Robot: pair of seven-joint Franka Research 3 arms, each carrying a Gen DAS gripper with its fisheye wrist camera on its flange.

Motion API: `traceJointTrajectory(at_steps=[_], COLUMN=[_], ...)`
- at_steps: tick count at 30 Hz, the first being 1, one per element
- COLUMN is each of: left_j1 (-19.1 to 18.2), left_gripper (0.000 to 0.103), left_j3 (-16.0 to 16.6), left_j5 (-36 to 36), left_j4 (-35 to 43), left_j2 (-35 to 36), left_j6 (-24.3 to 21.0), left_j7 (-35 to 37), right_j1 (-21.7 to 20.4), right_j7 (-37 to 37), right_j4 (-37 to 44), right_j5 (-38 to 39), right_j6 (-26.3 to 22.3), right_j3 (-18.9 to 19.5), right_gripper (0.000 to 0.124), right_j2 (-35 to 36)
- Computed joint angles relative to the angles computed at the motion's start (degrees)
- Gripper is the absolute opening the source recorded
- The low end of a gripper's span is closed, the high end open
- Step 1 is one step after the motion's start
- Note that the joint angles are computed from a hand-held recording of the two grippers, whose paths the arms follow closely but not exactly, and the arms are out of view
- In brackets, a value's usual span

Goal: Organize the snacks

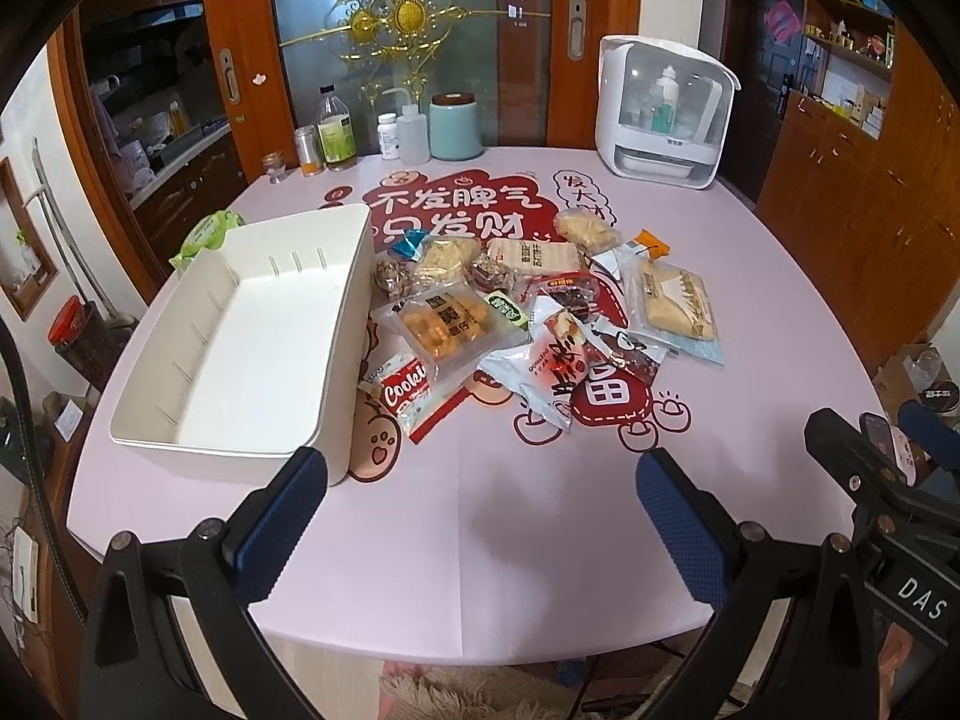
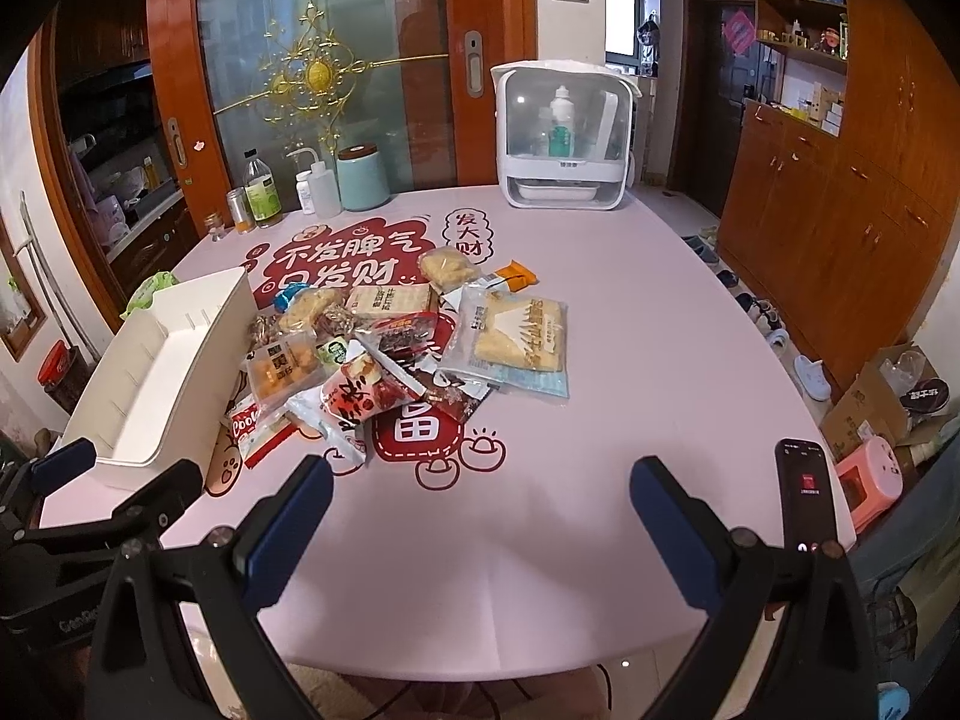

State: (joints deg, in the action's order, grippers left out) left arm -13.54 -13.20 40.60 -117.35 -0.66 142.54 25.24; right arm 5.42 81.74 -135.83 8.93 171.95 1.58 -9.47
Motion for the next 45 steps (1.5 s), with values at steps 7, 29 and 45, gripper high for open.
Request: traceJointTrajectory(at_steps=[7,29,45], left_j1=[-0.05,0.27,0.92], left_gripper=[0.102,0.102,0.102], left_j3=[-0.30,-1.24,0.53], left_j5=[2.12,7.64,8.18], left_j4=[-0.79,-1.84,-0.86], left_j2=[-1.17,-2.77,-0.09], left_j6=[0.19,2.15,4.75], left_j7=[-1.55,-3.55,-4.25], right_j1=[-1.43,1.03,2.11], right_j7=[1.22,-3.87,-14.97], right_j4=[-0.48,-2.28,1.12], right_j5=[-2.47,-0.86,6.93], right_j6=[1.16,6.62,6.63], right_j3=[0.75,-1.13,-2.13], right_gripper=[0.100,0.094,0.092], right_j2=[-0.42,-1.17,2.89])
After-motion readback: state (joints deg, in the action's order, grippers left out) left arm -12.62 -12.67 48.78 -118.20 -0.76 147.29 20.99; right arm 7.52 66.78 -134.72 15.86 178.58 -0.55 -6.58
